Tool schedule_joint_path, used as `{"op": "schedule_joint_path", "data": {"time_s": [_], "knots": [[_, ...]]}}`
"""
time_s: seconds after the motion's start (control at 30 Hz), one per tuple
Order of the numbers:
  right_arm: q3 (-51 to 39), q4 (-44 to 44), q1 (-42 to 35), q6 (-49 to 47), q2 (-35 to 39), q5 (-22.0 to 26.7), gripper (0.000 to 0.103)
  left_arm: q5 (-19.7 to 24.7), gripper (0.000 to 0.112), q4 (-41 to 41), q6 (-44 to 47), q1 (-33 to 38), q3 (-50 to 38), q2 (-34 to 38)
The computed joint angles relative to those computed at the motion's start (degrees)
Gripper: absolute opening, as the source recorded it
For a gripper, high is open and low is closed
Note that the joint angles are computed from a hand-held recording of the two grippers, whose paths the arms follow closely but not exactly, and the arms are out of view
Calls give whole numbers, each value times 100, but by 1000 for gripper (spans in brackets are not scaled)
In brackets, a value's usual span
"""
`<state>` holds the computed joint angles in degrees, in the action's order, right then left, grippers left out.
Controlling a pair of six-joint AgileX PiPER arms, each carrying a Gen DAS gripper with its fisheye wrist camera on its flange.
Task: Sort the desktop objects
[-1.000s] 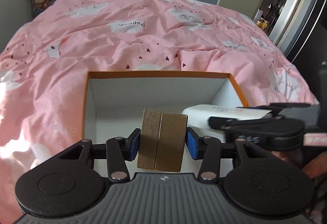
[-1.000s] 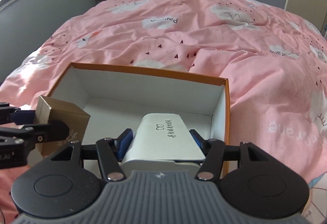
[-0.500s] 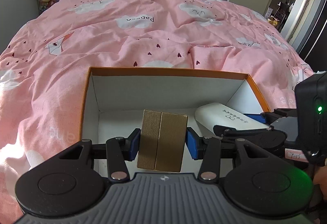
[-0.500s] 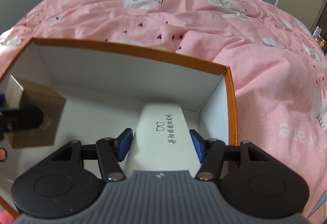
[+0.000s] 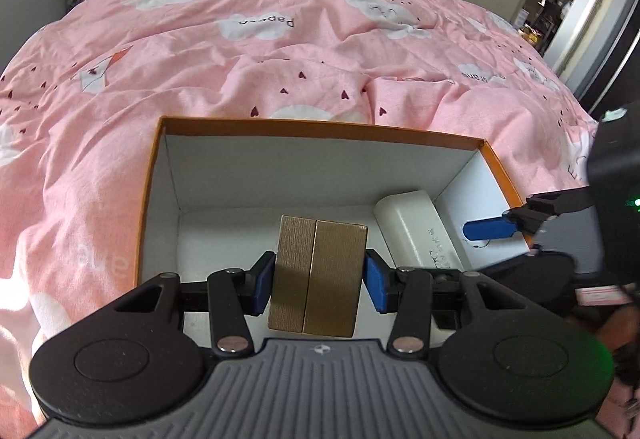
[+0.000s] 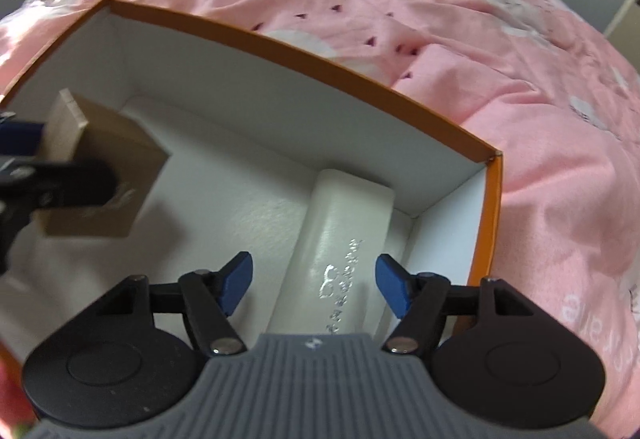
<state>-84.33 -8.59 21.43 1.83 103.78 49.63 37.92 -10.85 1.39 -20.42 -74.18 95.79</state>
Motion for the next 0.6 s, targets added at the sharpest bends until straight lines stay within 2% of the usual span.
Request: {"op": "schedule_joint_path", "data": {"time_s": [0.1,0.2,0.27,0.37,0.5,0.6], "knots": [[-27,595,-199,-957,-133,296,67,31,54,48,-55,0,-42,39],[191,452,-106,-1632,-327,329,63,7,54,-190,215,56,35,-7],[171,479,-121,-2025,-336,524,52,-33,54,-165,252,41,86,-35],[-92,721,-205,-2429,-199,1020,46,55,54,-321,406,92,25,35],[-246,497,-76,-2177,-106,928,47,179,54,-717,738,201,-75,174],[-431,468,-9,-2032,91,887,46,162,54,-388,458,145,-92,215]]}}
